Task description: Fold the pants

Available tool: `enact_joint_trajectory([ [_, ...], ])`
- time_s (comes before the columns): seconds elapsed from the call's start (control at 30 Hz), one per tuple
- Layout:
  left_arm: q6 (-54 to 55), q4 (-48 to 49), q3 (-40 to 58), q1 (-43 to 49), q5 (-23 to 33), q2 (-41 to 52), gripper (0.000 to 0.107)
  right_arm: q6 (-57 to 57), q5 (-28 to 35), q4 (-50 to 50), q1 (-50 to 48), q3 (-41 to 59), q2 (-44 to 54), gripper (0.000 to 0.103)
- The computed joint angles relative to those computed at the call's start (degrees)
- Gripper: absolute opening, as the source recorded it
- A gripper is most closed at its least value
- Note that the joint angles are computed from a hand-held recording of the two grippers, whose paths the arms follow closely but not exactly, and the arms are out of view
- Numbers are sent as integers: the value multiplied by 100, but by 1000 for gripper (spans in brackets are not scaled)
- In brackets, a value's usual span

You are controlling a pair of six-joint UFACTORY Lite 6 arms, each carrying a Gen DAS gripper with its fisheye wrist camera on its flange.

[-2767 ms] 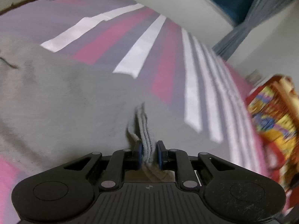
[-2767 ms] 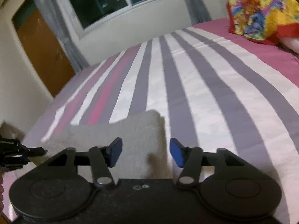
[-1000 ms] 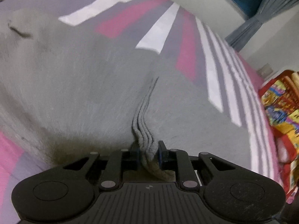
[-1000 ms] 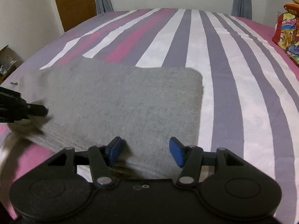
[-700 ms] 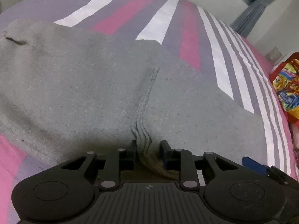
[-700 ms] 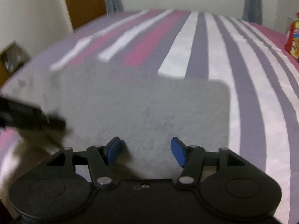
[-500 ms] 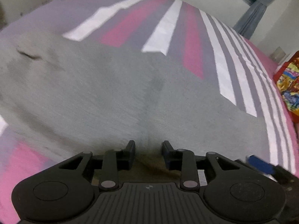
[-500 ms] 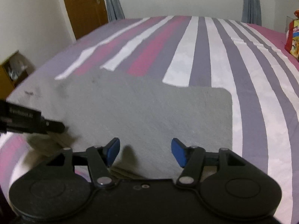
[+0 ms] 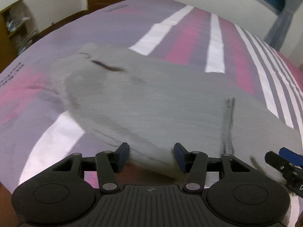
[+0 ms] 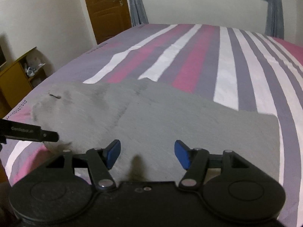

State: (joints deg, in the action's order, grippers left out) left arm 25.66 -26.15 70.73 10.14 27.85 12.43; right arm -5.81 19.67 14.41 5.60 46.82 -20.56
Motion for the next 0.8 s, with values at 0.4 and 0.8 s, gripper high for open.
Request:
enact_joint_trajectory([
  [0.4,635,-2067,1812,1934,1541,2142,54,1643,-237,-1417,424,26,812,65],
  [0.8,919,-3244,3334,2393,2474,3989,54,2247,-447,-1810,474,-8,929,68],
])
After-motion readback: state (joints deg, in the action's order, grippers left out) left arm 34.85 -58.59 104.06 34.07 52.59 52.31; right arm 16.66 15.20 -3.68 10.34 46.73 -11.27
